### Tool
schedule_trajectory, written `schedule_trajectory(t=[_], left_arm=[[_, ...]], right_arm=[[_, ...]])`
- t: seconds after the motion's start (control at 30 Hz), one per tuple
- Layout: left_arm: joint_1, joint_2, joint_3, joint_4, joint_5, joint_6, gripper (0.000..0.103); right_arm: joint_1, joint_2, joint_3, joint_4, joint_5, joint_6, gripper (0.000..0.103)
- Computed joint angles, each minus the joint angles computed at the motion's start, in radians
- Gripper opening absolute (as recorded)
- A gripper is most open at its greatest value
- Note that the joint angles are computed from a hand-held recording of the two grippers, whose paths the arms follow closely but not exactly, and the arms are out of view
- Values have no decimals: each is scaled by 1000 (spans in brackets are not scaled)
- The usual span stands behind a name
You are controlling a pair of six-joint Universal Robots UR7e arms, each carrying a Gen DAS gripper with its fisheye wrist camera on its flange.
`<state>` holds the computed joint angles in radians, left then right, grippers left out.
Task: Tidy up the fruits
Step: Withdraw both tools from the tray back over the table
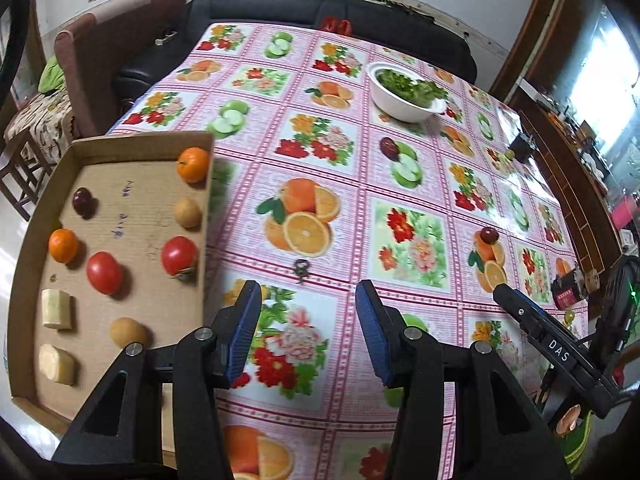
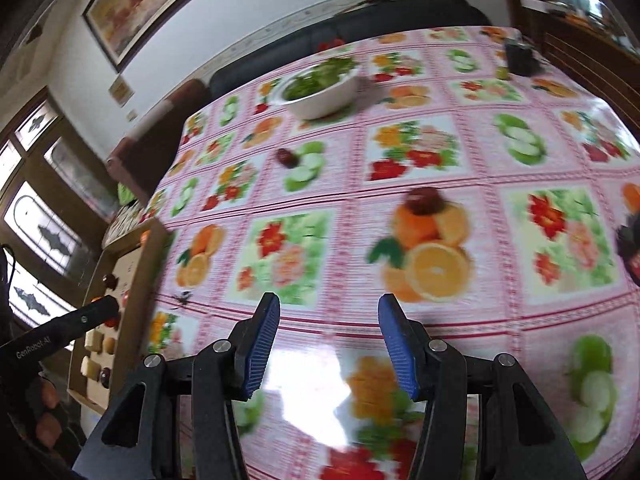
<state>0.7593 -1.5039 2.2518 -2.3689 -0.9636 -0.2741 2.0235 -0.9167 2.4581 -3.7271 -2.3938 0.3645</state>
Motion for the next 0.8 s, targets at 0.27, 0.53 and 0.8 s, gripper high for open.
schedule_trajectory(t=[0.27, 0.53, 0.8], left_arm=[[-25, 50, -17, -12, -18, 4, 47], [-36, 81, -26, -19, -9, 2, 47], [-58, 98, -16, -54, 45, 11, 47]], right_arm=[[-38, -42, 49, -39, -23, -2, 54], [-56, -48, 52, -49, -5, -18, 54], [-70, -50, 58, -53, 3, -20, 54]])
